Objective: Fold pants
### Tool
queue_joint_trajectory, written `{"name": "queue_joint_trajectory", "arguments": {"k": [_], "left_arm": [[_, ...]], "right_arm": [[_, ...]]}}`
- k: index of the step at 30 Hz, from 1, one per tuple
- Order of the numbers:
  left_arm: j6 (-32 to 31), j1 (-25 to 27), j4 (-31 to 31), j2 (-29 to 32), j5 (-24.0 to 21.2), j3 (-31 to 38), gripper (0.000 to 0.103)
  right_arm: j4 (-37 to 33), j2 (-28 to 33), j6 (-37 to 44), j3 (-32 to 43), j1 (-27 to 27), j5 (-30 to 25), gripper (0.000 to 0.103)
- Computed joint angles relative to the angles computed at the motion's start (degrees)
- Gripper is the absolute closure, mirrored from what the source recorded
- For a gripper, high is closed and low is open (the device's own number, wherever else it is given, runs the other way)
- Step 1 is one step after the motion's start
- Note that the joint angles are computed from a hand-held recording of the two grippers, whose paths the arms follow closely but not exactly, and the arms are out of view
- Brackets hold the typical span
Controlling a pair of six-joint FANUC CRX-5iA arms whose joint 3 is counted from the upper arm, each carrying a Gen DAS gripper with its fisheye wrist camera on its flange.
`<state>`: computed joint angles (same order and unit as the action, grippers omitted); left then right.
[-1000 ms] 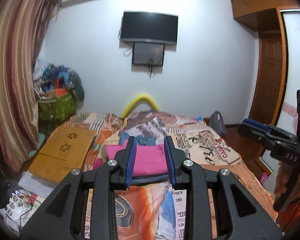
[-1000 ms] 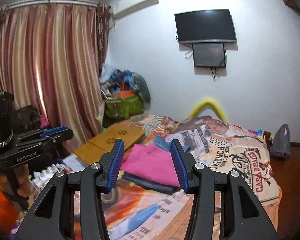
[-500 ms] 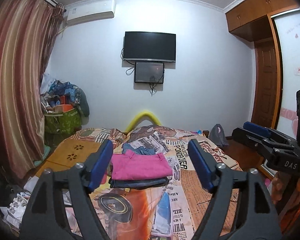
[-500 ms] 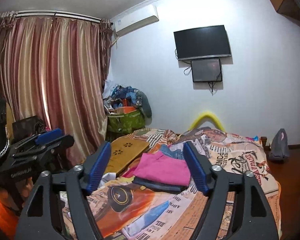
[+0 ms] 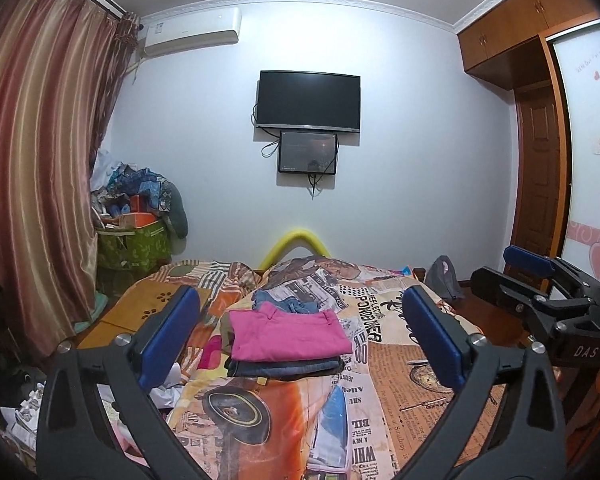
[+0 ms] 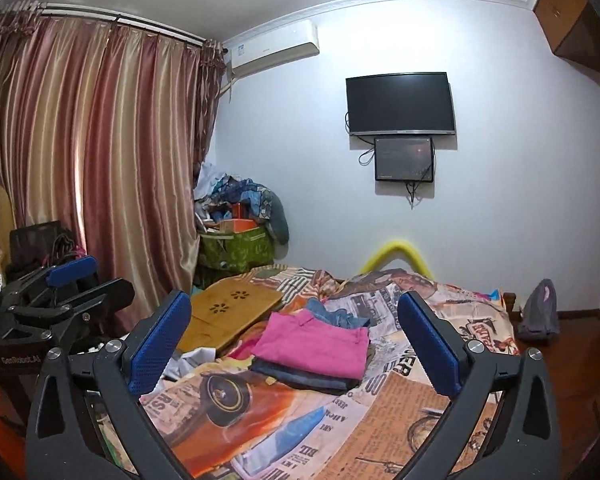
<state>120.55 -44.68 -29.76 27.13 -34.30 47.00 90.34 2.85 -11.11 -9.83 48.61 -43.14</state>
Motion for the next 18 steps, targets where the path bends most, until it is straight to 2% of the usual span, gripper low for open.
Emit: {"name": "queue_joint_trajectory", "arguments": {"k": [18], "left_arm": [[-1.2, -0.5, -0.2, 1.7, -1.5, 2.1, 0.001]], "right_arm": [[-1.7, -0.8, -0.5, -0.9, 1.1, -1.5, 0.0]]}}
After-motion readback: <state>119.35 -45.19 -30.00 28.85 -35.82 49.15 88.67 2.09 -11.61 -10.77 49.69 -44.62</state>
